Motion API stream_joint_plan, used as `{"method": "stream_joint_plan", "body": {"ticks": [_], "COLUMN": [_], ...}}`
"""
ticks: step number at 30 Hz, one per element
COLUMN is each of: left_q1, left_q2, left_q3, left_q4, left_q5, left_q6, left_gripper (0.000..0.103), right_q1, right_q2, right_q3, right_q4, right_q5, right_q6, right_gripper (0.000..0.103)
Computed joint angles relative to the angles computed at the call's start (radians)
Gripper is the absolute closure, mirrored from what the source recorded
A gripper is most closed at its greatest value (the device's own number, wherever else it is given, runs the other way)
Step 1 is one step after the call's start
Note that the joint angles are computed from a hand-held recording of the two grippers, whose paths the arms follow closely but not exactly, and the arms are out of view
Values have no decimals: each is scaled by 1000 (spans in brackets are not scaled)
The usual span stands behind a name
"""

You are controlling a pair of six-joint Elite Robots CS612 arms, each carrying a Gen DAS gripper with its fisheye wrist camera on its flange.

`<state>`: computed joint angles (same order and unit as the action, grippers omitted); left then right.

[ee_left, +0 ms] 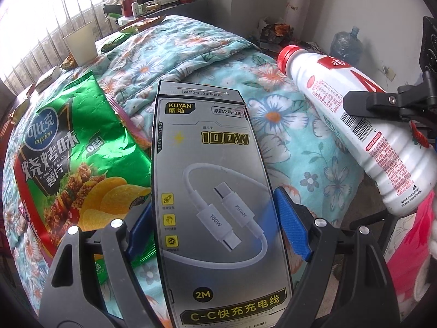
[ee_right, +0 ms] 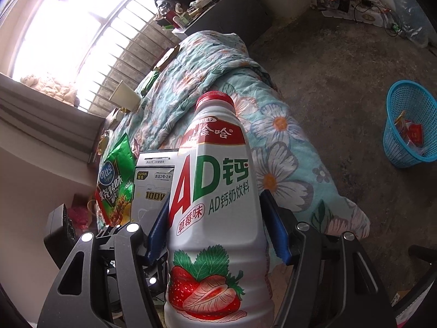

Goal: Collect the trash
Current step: 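Carry the box and bottle toward the blue wastebasket with both tools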

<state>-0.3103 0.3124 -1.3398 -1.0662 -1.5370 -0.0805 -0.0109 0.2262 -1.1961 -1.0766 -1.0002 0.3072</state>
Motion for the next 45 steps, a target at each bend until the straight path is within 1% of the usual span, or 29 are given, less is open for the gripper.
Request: {"method": "stream_joint_plan", "body": {"ticks": [6, 11, 13, 16, 20, 26, 29, 35, 38, 45], "left_q1": [-3, -3, -4, -11, -24, -21, -22, -19, -18, -20], "left_q2": [-13, -25, -27, -27, -22, -28, -30, -34, -37, -37], "left_q3": [36, 50, 56, 61, 57, 69, 74, 78, 76, 56], "left_q4": [-22, 2, 14, 30, 41, 47, 40, 19, 8, -1], "left_q5": [7, -2, -7, 8, 48, 45, 50, 24, 6, -12], "left_q6": [-2, -12, -21, -18, -4, -16, -34, -49, -51, -68], "left_gripper": [26, 25, 22, 21, 21, 22, 23, 24, 24, 24], "right_q1": [-10, -10, -11, -13, -15, -20, -24, -35, -40, -52], "right_q2": [22, 33, 35, 34, 38, 57, 60, 69, 75, 88], "right_q3": [-16, -28, -27, -20, -23, -43, -47, -68, -85, -120], "right_q4": [23, 27, 34, 40, 38, 22, 21, 15, 11, -1], "right_q5": [22, 35, 45, 61, 70, 96, 110, 135, 132, 153], "right_q6": [16, 17, 17, 15, 16, 28, 33, 66, 81, 128], "right_gripper": [41, 41, 41, 41, 41, 41, 41, 41, 41, 41]}}
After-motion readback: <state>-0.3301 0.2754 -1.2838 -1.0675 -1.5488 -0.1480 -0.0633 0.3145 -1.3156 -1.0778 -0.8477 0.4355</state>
